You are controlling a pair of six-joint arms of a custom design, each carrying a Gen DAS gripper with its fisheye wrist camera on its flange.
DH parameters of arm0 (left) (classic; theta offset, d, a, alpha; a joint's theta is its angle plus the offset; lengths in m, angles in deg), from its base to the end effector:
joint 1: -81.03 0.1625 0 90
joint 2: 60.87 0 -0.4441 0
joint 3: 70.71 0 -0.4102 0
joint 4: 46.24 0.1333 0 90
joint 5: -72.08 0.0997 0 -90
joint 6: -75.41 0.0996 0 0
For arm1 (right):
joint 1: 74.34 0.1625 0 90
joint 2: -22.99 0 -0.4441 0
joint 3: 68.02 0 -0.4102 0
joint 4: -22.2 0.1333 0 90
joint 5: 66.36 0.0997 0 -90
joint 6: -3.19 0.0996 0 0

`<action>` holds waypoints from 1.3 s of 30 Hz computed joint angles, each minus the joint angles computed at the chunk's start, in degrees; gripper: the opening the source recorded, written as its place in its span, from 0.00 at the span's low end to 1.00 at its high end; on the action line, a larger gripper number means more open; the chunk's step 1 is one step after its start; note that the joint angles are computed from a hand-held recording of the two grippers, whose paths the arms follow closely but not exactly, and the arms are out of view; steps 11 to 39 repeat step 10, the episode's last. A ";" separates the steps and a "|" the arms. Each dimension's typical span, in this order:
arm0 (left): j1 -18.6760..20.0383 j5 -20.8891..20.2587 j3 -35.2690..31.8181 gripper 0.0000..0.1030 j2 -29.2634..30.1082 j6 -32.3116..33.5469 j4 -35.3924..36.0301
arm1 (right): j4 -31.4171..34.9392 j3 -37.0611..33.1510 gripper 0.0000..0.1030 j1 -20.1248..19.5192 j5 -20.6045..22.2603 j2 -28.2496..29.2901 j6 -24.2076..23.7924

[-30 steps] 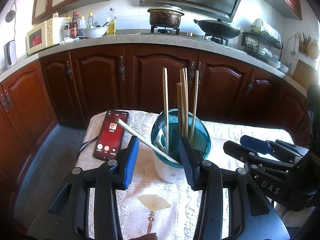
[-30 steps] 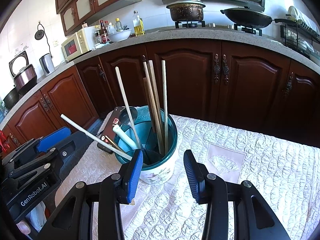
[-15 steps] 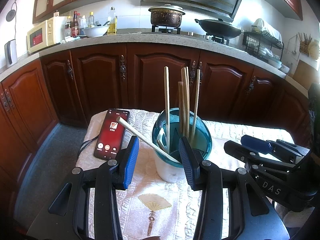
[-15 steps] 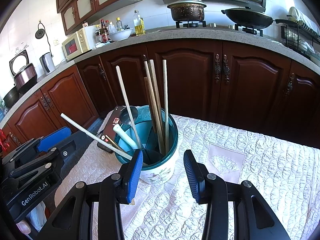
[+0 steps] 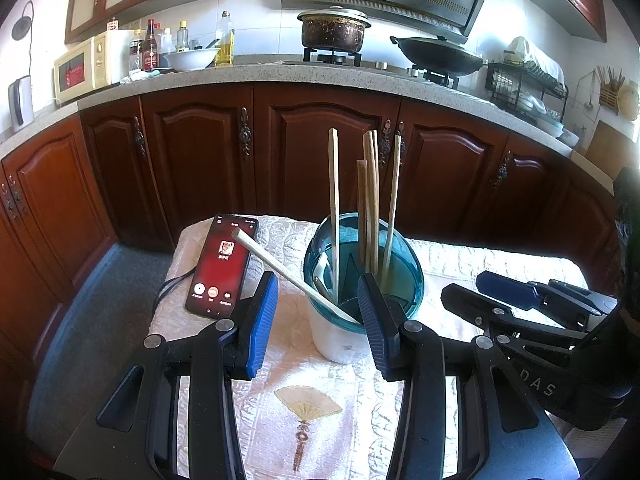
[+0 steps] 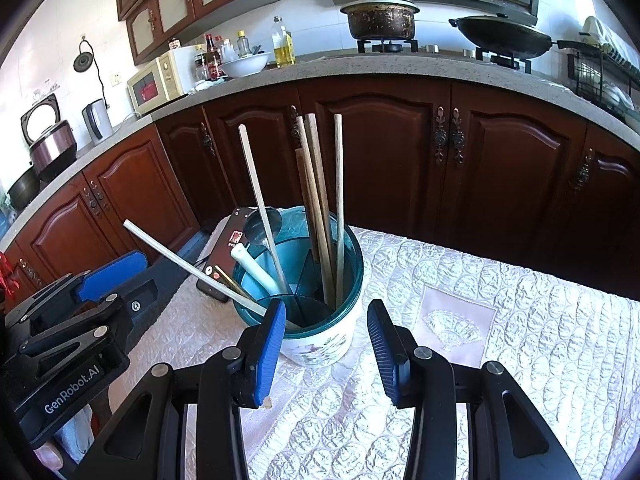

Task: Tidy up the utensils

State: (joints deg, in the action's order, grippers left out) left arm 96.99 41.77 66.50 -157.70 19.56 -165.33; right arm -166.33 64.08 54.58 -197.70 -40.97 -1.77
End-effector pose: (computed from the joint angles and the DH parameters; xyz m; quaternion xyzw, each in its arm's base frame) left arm -0.2739 -0.3064 0.2689 0.1848 0.8446 -0.4125 0.2870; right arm 0.3488 -0.3244 0.1667 0.2515 -0.8721 0.3340 0.2542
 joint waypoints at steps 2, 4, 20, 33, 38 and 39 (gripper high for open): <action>0.08 -0.01 0.17 0.40 0.06 0.67 -0.94 | 0.05 0.04 0.39 0.00 0.01 0.06 0.10; 0.19 0.03 0.43 0.40 0.04 1.49 -2.09 | 0.00 0.13 0.39 -0.03 0.05 0.06 0.14; -0.08 0.11 0.60 0.40 -0.66 1.68 -2.31 | -0.96 0.85 0.39 -0.82 0.01 -0.27 0.14; -0.08 0.11 0.60 0.40 -0.66 1.68 -2.31 | -0.96 0.85 0.39 -0.82 0.01 -0.27 0.14; -0.08 0.11 0.60 0.40 -0.66 1.68 -2.31 | -0.96 0.85 0.39 -0.82 0.01 -0.27 0.14; -0.08 0.11 0.60 0.40 -0.66 1.68 -2.31 | -0.96 0.85 0.39 -0.82 0.01 -0.27 0.14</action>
